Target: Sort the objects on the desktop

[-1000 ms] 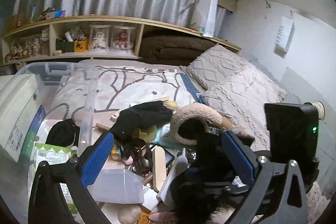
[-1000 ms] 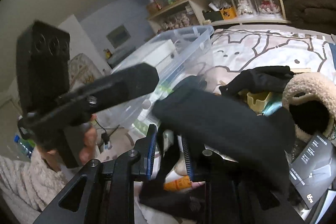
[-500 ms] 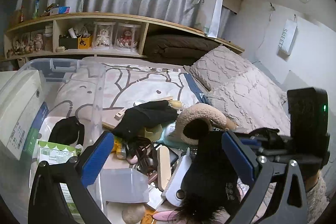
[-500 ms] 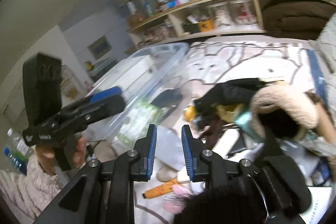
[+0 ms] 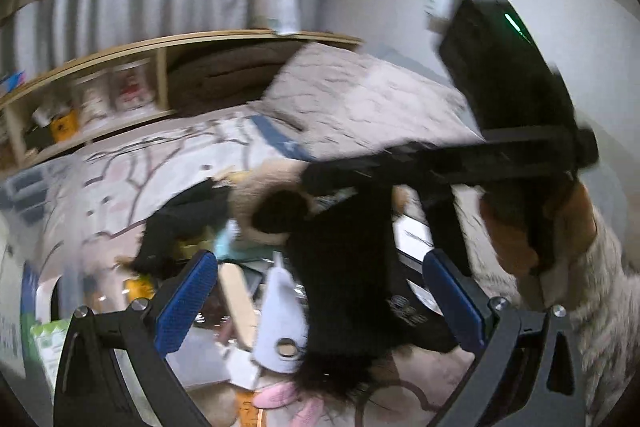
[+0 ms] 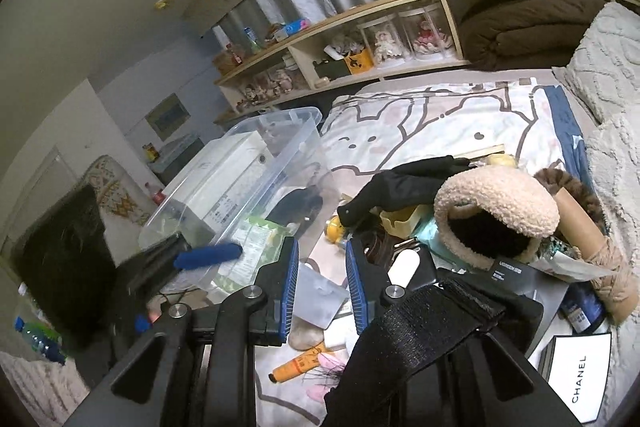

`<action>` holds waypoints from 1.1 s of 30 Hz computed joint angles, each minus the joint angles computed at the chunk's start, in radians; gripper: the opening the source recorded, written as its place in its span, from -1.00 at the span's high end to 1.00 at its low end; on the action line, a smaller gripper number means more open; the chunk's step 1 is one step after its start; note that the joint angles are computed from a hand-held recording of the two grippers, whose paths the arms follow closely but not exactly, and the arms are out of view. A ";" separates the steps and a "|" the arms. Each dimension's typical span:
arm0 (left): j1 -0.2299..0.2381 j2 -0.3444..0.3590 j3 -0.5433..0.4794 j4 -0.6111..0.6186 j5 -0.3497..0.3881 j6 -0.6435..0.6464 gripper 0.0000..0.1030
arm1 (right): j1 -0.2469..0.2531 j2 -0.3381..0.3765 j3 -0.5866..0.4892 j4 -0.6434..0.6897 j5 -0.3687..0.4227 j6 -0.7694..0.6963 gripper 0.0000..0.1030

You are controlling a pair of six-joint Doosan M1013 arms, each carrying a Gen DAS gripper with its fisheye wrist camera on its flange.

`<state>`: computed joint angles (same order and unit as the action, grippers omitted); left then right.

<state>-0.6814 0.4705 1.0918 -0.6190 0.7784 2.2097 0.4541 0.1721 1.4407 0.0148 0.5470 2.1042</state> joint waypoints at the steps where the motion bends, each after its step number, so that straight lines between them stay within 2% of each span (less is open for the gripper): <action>1: -0.005 0.003 -0.003 -0.007 0.020 0.014 -1.00 | 0.001 -0.001 -0.001 -0.006 0.001 0.009 0.51; 5: -0.020 0.015 -0.017 -0.023 0.079 0.030 -1.00 | 0.008 -0.005 -0.009 -0.061 0.023 0.074 0.51; 8: -0.029 0.016 -0.017 -0.027 0.096 0.058 -1.00 | 0.011 -0.012 -0.006 -0.088 0.022 0.114 0.51; 13: -0.029 0.019 -0.017 -0.107 0.160 0.133 -1.00 | 0.016 -0.014 -0.007 -0.164 0.038 0.206 0.51; 21: -0.071 0.012 0.000 0.005 0.155 0.155 -1.00 | 0.016 -0.012 -0.009 -0.193 0.075 0.239 0.51; 26: -0.084 0.013 0.007 0.143 0.091 0.067 -1.00 | 0.012 -0.021 -0.001 -0.202 0.078 0.254 0.51; 29: -0.073 0.032 -0.021 0.175 0.107 -0.011 -1.00 | 0.006 -0.025 0.004 -0.208 0.086 0.271 0.51; 33: -0.067 0.044 -0.029 0.241 0.074 -0.123 -1.00 | 0.001 -0.025 0.005 -0.232 0.109 0.303 0.51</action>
